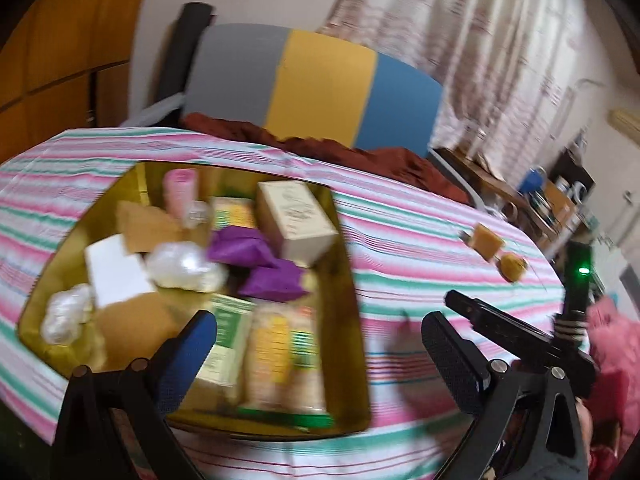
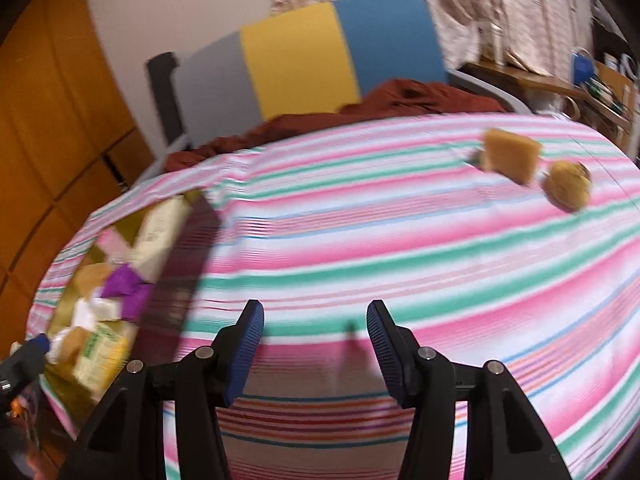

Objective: Organize objects
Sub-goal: 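Grasp the yellow knitted ball with the right tool while the left tool grasps the yellow sponge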

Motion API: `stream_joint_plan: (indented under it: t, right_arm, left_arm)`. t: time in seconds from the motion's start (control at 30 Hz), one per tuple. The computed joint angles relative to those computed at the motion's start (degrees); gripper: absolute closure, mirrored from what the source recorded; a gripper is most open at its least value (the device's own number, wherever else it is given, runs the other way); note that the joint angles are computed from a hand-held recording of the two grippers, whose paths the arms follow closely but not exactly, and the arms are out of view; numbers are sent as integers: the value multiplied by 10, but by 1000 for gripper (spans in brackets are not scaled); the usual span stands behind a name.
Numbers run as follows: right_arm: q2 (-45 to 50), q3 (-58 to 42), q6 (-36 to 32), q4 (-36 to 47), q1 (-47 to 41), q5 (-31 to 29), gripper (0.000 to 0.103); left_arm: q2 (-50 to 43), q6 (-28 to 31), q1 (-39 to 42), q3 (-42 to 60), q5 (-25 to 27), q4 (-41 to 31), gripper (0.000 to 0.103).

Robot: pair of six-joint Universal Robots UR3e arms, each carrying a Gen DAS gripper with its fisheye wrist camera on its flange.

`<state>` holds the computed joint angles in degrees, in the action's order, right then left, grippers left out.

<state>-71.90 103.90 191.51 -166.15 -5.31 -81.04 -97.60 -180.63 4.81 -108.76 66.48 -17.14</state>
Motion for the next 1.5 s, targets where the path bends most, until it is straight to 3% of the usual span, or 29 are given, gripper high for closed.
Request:
stream_joint_plan:
  t: [0.1,0.17,0.3,0.53,0.73,0.77,0.83,0.9,1.03,1.2,1.27,1.37,1.5]
  right_arm:
    - [-7,37,-9,-19,-46,-3,47]
    - [-9,53,-12,-29,-80,-1,40]
    - [7,23,-18,-24,-141,-42,38]
    - [128,-199,-12,61,-222,-94,32]
    - [216,-323,-27,133,-246,-71,33]
    - [223,-323,-30,123,-247,-74,34]
    - [225,-311,-28,114,-259,-43,52]
    - [217,-289,-26,90,-264,-34,59]
    - [224,-326,-48,96,-254,-43,61]
    - [306,-510,-58,214,-242,-49,61]
    - [297,-492,-82,207,-236,-21,61]
    - [237,-382,-105,145,-226,34,62]
    - [167,-246,-78,44,-234,126,62]
  left_arm:
    - [-20,9,-38,31,7,-14,0]
    - [-39,19,-63,55,7,-22,0]
    - [-83,24,-108,111,16,-55,0]
    - [-141,16,-156,184,42,-93,0]
    - [-182,11,-174,236,60,-125,0]
    - [-191,10,-177,251,63,-131,0]
    - [-205,5,-183,273,68,-141,0]
    - [-215,3,-188,289,70,-146,0]
    - [-228,3,-197,312,72,-164,0]
    - [-225,4,-198,311,79,-166,0]
    - [-224,-4,-194,312,81,-163,0]
    - [-233,-19,-191,331,82,-169,0]
    - [-266,-26,-199,390,96,-182,0]
